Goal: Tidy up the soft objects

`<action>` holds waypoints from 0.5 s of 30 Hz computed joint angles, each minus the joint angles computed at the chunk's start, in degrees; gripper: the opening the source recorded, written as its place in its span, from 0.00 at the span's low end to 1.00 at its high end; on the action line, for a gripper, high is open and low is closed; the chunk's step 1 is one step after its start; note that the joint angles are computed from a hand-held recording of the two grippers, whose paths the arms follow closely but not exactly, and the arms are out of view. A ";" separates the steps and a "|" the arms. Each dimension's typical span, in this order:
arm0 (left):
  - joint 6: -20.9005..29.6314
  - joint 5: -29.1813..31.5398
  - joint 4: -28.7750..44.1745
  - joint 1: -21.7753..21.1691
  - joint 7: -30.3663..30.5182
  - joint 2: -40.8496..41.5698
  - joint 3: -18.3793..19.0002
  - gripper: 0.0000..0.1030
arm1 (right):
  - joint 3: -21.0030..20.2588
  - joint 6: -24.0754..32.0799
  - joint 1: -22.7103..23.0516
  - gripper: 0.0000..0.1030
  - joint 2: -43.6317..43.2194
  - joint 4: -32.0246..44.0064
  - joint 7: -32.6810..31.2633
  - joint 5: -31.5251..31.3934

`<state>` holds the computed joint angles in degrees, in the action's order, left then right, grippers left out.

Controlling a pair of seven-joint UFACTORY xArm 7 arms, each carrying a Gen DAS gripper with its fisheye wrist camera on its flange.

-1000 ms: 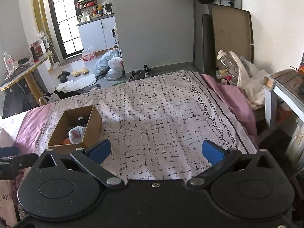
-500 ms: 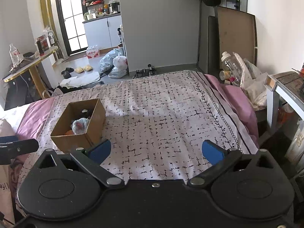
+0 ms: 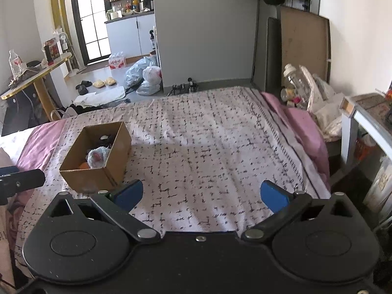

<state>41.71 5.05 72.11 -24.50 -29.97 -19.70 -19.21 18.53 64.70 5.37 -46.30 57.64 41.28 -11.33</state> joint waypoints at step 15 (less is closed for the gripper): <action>0.45 -0.43 -1.11 0.21 -0.76 -1.14 0.12 1.00 | 0.71 0.28 0.13 1.00 0.89 0.76 -0.06 -0.91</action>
<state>42.16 4.62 71.01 -24.29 -30.74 -20.84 -19.09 19.24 64.98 5.50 -45.41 58.40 41.22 -12.24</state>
